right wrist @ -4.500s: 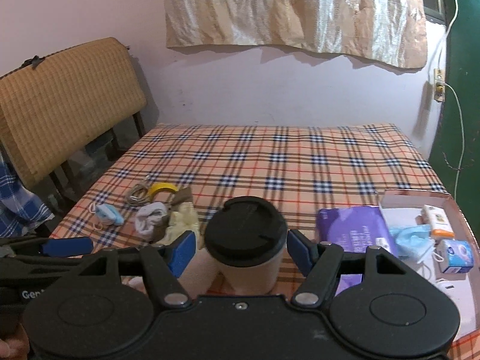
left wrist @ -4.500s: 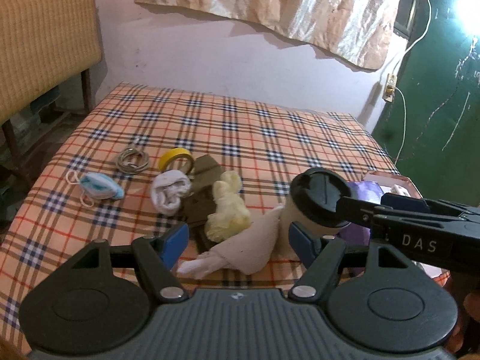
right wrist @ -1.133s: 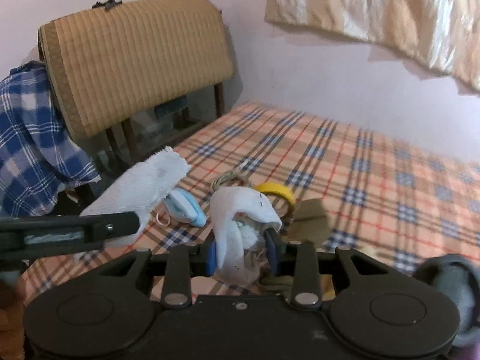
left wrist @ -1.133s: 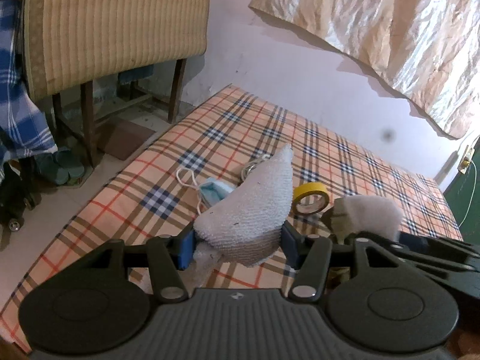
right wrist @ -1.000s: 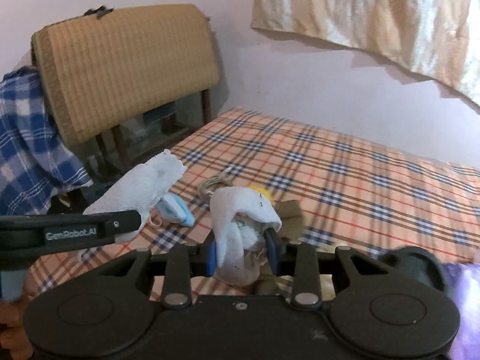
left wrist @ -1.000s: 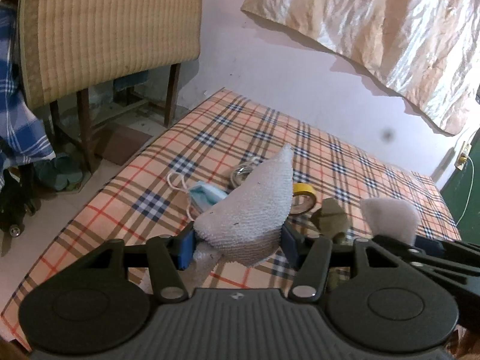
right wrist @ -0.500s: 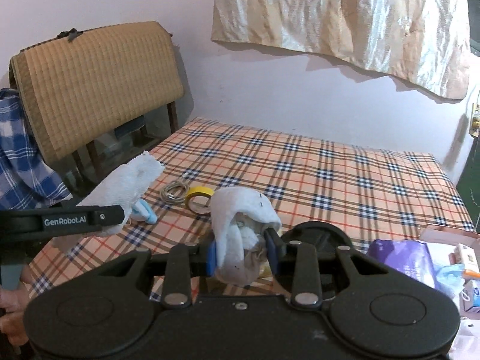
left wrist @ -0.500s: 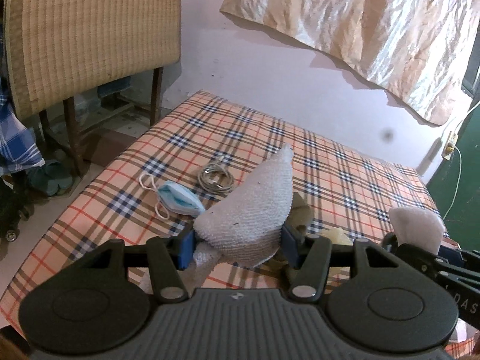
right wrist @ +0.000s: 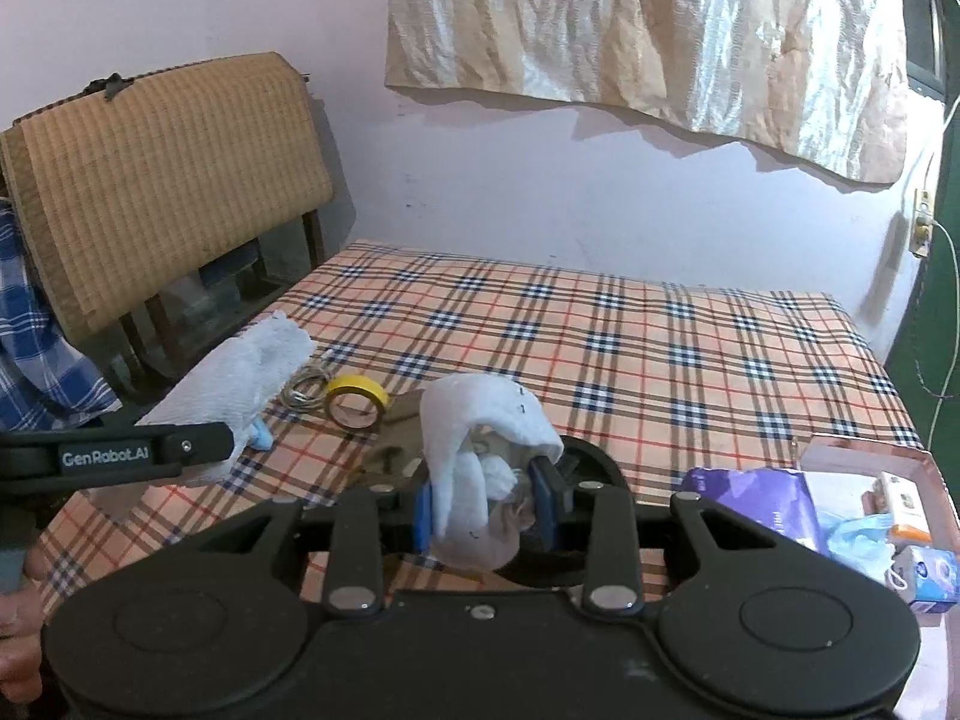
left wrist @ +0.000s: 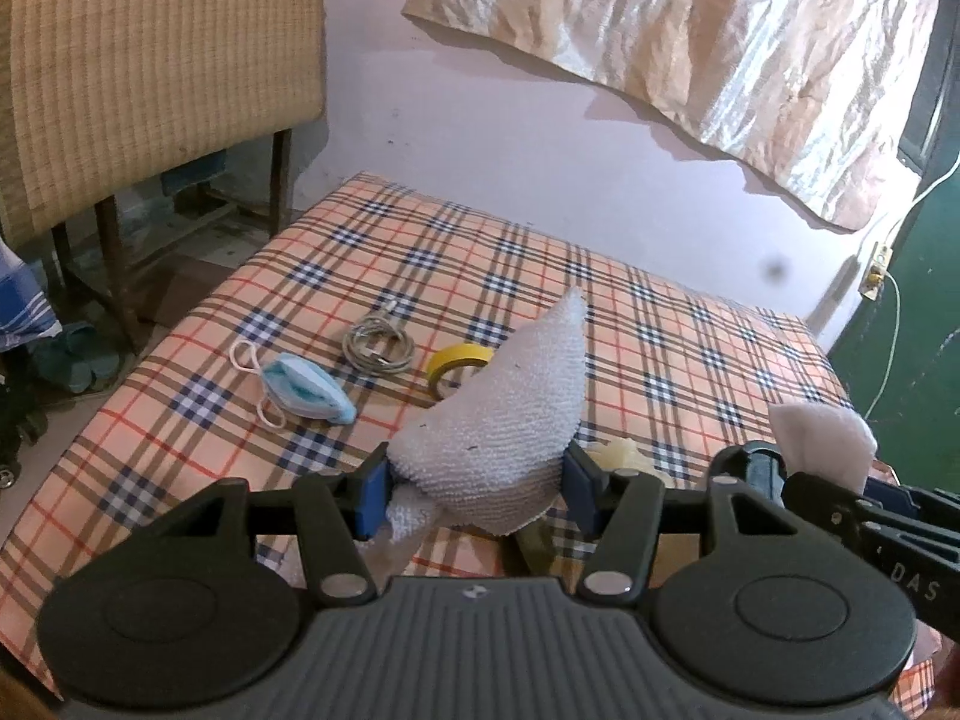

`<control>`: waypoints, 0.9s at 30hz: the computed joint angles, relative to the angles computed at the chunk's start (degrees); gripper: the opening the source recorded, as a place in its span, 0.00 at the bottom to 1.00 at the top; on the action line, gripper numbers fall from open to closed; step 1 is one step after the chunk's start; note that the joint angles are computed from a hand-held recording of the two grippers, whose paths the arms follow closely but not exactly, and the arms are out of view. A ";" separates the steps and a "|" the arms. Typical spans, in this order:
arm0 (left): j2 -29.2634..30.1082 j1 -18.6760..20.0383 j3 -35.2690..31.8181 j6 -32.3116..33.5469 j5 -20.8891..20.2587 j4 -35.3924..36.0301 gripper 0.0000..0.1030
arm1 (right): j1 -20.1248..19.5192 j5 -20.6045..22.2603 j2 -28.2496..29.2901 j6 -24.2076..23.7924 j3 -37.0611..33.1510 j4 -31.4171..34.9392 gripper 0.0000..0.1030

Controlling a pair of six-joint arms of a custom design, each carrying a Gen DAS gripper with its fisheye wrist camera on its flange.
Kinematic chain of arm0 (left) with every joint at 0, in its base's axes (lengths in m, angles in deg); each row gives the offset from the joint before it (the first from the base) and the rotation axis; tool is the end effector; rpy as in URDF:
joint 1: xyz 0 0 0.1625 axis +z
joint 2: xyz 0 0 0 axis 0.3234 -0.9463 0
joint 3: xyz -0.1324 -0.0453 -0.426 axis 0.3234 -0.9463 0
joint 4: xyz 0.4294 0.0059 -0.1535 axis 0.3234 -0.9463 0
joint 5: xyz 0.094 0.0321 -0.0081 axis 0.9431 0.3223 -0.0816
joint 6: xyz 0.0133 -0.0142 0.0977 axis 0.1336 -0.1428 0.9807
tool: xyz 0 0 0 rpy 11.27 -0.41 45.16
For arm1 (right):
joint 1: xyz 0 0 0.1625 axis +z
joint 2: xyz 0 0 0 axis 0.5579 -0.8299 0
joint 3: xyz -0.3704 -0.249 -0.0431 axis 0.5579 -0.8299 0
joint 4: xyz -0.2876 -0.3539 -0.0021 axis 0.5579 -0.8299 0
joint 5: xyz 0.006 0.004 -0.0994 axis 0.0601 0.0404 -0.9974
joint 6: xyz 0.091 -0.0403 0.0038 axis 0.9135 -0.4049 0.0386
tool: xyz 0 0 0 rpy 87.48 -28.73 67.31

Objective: Organize soft objects
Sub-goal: 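Carry the white towel and white sock over the pink-rimmed box with both grippers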

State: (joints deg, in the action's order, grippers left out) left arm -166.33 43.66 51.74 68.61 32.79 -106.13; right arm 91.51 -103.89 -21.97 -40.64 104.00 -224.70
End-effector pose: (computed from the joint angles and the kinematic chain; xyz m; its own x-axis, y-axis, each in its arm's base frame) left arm -0.0040 -0.4442 0.3220 -0.8384 -0.0356 -0.5439 0.4040 0.6291 -0.6641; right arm 0.4014 -0.4583 -0.1137 -0.7442 -0.1061 0.6594 -0.6032 0.5306 -0.5955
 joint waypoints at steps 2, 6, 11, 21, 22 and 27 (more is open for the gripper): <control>0.29 -0.36 0.11 -0.02 -0.10 0.05 0.57 | -0.11 -0.65 -0.34 0.10 0.44 -0.18 0.39; 1.01 -0.68 0.02 0.16 -0.44 0.09 0.57 | -0.32 -1.56 -0.83 -0.07 1.02 -0.53 0.39; 1.48 -1.37 0.23 0.19 -0.37 0.03 0.57 | -0.52 -2.10 -1.35 0.10 1.74 -1.33 0.39; 2.38 -2.30 0.38 0.38 -0.79 0.43 0.57 | -1.19 -3.10 -2.36 0.35 3.31 -3.25 0.39; 2.42 -2.39 0.44 0.41 -0.82 0.42 0.57 | -1.27 -3.17 -2.50 0.37 3.57 -3.49 0.39; 3.03 -3.22 0.59 0.39 -0.90 0.58 0.57 | -1.70 -3.19 -3.39 0.75 5.05 -4.68 0.39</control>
